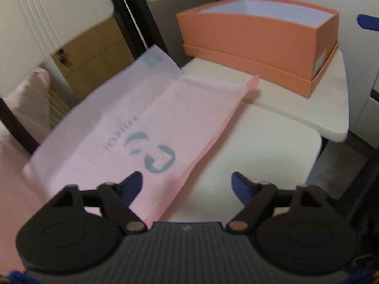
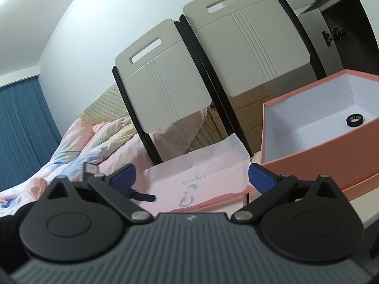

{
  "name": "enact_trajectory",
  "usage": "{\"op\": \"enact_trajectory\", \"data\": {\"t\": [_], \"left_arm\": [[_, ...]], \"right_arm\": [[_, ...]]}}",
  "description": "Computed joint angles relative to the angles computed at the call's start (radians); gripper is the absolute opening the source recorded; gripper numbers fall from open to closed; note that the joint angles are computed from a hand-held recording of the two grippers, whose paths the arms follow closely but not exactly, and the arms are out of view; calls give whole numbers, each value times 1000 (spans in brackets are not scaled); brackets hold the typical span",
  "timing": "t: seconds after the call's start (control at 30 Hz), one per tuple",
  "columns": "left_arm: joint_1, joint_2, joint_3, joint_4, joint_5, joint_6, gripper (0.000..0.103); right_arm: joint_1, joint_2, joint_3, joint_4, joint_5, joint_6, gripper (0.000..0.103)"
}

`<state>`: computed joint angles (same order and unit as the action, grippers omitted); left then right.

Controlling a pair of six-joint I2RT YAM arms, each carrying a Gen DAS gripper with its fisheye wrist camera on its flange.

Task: Fold shopping bag

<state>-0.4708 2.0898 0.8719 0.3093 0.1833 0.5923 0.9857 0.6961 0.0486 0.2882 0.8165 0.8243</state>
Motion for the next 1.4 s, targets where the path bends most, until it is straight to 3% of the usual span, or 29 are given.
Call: {"op": "enact_trajectory", "data": {"t": [0.13, 0.23, 0.33, 0.4, 0.43, 0.6, 0.87, 1.0, 1.1, 1.13, 1.17, 1.3, 1.4], "left_arm": [[47, 53, 93, -104, 61, 14, 62], [76, 93, 143, -154, 104, 22, 44], [102, 126, 182, -187, 140, -8, 32], [108, 126, 190, -203, 145, -24, 17], [106, 120, 191, -214, 143, -28, 14], [72, 27, 140, -286, 135, -26, 9], [7, -217, -26, -394, 120, -39, 8], [8, -247, -78, -401, 144, -26, 8], [24, -214, -79, -378, 152, -27, 8], [31, -203, -76, -370, 151, -28, 8], [34, -186, -73, -357, 151, -32, 8], [64, -145, -35, -375, 189, -26, 8], [84, -102, 8, -399, 212, -21, 8]], "right_arm": [[-93, 60, -15, 73, -120, -2, 103], [-162, 170, -3, 161, -206, 0, 103], [-207, 292, 25, 234, -270, 1, 103], [-223, 335, 30, 267, -307, -4, 103], [-225, 352, 32, 281, -320, -7, 103], [-174, 418, 72, 291, -272, -11, 103], [-74, 458, 155, 145, -209, -75, 103], [-101, 526, 204, 129, -319, -212, 103], [-132, 664, 278, 143, -378, -336, 92], [-147, 723, 306, 147, -397, -361, 72], [-170, 782, 336, 151, -426, -383, 62], [-246, 963, 372, 256, -479, -443, 55], [-276, 1022, 348, 415, -504, -486, 54]]}}
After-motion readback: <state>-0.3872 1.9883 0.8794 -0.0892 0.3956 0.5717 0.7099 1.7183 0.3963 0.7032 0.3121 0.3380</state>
